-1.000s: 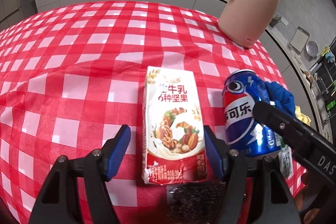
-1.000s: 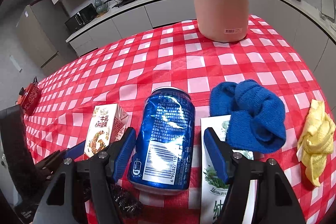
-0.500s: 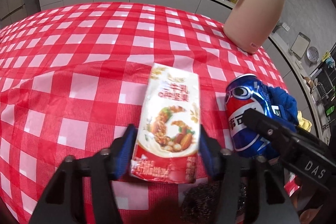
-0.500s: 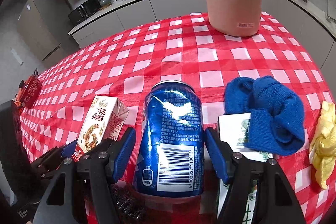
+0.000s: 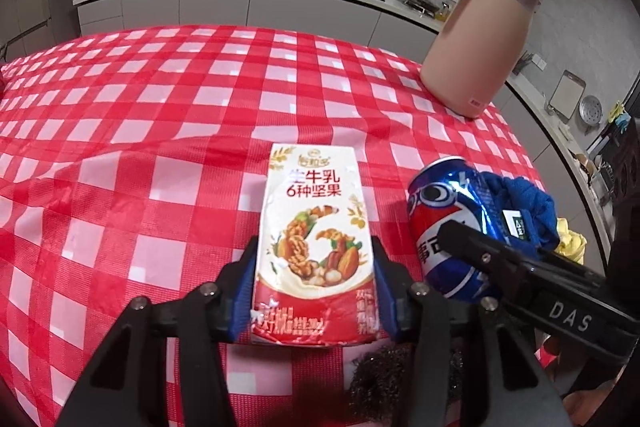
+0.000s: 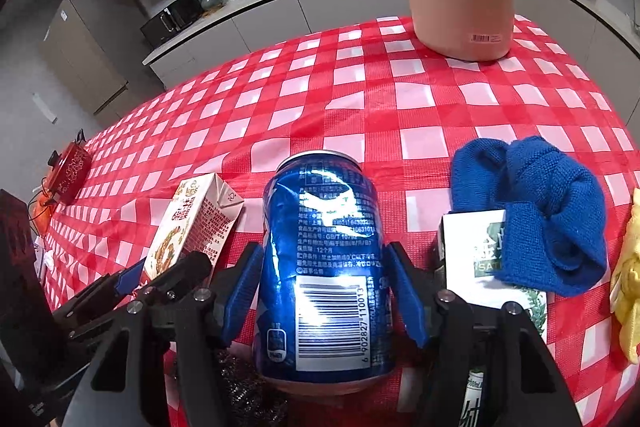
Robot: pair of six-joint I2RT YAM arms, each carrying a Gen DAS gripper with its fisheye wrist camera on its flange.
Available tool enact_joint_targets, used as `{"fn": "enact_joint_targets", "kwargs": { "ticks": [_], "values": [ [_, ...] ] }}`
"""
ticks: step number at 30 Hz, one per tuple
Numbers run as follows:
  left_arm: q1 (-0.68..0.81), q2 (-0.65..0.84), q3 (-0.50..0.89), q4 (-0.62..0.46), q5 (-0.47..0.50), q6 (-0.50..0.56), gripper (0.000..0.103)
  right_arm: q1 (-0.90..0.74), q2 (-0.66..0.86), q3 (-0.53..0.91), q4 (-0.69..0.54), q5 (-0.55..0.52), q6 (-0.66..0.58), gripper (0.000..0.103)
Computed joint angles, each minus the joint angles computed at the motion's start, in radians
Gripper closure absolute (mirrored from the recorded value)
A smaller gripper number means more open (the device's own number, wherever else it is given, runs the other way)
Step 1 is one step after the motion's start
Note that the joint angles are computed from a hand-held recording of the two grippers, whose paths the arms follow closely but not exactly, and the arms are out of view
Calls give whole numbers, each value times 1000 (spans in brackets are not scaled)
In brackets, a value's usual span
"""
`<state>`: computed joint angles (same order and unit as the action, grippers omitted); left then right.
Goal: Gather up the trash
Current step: 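Grasp the nut-milk carton with left tool while right tool grasps blue can, then carry carton and can over the black bin and open both tools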
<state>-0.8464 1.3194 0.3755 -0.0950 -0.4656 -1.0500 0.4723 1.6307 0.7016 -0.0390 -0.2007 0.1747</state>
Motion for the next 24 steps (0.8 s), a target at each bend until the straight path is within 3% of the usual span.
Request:
{"fn": "enact_joint_targets", "kwargs": {
  "ticks": [7,12,24],
  "values": [
    [-23,3,5,-31,-11,-22,51,9,-38,-17,-6,-4,-13,40],
    [7,50,22,-35,42,-35,48,-7,-17,-13,-14,-35,1,38],
    [-62,-3,-6,-32,-45,-75,52,-4,-25,-34,15,-44,-6,40]
  ]
}}
